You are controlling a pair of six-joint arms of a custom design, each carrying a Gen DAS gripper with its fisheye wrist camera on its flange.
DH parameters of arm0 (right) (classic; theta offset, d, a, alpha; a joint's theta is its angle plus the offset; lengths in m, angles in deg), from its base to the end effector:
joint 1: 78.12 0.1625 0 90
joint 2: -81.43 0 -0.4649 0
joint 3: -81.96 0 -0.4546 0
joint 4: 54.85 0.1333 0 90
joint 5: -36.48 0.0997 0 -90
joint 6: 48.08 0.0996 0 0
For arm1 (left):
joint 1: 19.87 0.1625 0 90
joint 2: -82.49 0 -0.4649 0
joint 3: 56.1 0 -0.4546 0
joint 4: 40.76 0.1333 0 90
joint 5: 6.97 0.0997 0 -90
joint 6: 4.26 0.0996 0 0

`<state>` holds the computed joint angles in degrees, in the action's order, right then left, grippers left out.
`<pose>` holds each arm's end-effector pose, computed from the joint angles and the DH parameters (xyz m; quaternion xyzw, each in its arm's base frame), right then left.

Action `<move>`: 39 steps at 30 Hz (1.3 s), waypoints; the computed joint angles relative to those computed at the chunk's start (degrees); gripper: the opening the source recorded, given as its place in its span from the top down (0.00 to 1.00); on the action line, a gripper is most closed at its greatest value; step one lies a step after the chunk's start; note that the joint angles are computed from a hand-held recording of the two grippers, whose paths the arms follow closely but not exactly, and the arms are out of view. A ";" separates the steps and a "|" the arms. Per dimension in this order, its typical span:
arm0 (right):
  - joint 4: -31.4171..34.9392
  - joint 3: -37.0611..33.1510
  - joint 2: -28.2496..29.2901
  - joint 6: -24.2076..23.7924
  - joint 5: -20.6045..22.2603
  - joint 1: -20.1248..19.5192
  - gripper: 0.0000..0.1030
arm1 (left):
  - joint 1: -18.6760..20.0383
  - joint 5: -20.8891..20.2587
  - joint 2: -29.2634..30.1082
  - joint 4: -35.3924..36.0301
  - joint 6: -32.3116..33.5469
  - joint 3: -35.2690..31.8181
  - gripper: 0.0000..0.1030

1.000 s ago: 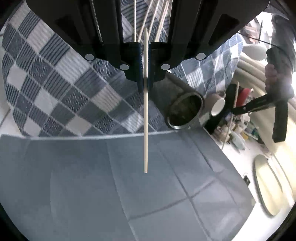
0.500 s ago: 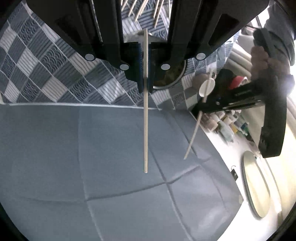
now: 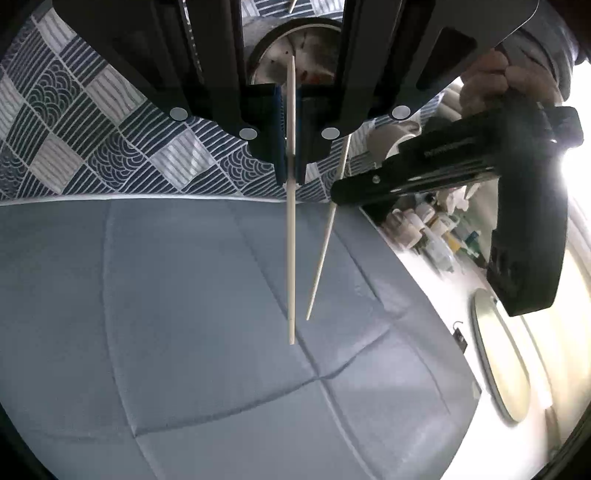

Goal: Organize utensils
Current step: 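Lift the held sticks and carry both grippers over the black holder, then lower the sticks into the black holder and open both grippers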

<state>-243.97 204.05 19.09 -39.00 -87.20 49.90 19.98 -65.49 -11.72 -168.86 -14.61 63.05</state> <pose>0.4153 -0.4045 0.1807 0.1307 -0.8970 0.4045 0.1212 -0.2609 -0.4591 0.3744 0.2962 0.9096 -0.2310 0.1772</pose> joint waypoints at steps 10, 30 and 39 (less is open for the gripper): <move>-1.08 3.02 0.54 -0.03 -0.80 0.05 0.95 | 0.64 0.68 -1.97 -8.09 2.42 5.88 0.96; 2.48 3.78 0.35 0.17 -4.31 2.41 0.93 | -1.55 -1.11 -8.15 -11.79 6.12 12.56 0.96; 4.73 3.01 -0.09 0.37 -9.93 4.80 0.76 | -3.79 1.08 -11.92 -10.54 6.40 13.07 0.80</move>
